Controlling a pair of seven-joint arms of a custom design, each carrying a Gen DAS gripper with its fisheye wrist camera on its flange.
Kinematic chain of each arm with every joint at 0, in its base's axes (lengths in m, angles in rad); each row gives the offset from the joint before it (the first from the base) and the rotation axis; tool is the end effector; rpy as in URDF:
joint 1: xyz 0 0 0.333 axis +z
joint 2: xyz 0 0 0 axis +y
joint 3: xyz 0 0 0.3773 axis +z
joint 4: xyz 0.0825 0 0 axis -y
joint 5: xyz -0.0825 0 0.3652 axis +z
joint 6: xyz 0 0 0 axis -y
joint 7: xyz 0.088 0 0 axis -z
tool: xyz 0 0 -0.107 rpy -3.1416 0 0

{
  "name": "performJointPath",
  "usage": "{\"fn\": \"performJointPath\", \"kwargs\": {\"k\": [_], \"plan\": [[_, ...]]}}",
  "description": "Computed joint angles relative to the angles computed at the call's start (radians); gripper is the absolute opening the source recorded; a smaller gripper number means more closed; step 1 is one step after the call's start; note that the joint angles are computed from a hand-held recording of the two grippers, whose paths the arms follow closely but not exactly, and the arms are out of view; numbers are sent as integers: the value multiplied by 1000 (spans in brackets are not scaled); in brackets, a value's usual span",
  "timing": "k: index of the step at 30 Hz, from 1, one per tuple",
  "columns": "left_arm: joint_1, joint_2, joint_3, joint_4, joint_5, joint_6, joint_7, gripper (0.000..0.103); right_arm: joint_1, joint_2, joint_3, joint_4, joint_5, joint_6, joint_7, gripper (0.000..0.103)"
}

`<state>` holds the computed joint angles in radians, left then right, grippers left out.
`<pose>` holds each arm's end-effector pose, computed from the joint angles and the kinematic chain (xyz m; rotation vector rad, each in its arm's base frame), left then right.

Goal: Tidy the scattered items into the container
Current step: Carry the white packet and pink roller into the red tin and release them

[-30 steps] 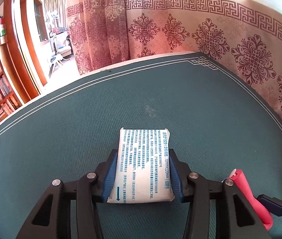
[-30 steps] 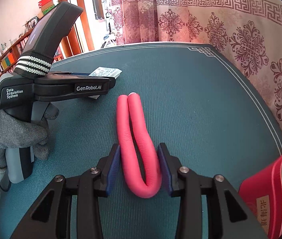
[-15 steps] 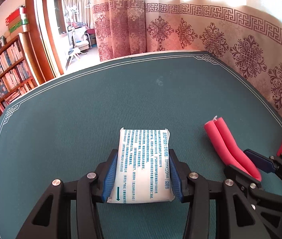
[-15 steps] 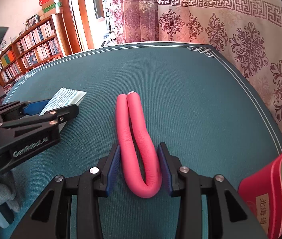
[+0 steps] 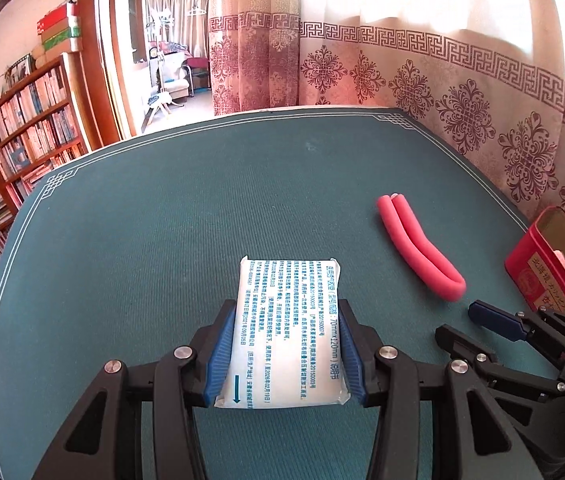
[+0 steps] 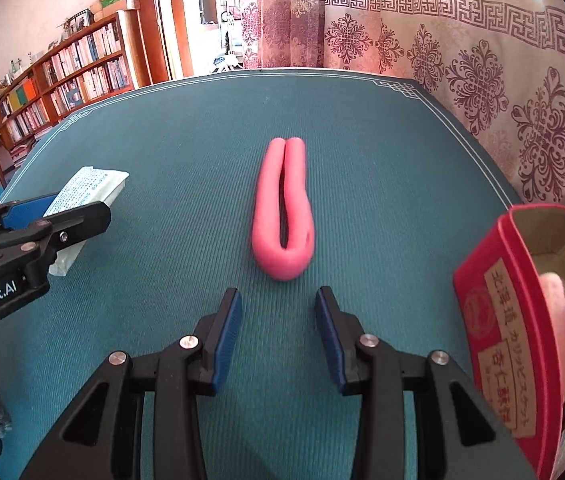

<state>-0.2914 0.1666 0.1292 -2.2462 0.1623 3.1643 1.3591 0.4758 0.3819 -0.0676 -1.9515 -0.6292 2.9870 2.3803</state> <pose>0.5743 -0.1125 0.4555 -1.6870 1.9111 -0.7698 0.5904 0.3064 0.4180 -1.9646 1.6003 -0.5514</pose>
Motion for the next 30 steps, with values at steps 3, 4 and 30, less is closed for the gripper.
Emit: {"fn": "performJointPath", "kwargs": {"k": [3, 4, 30], "plan": [[-45, -39, 43, -49, 39, 22, -45, 49, 23, -39, -30, -60, -41, 29, 44, 41], [-53, -50, 50, -64, 54, 28, -58, 49, 25, -50, -34, -79, -50, 42, 58, 37], [398, -24, -463, -125, -434, 51, 320, 49, -32, 125, 29, 219, 158, -114, -139, 64]]}}
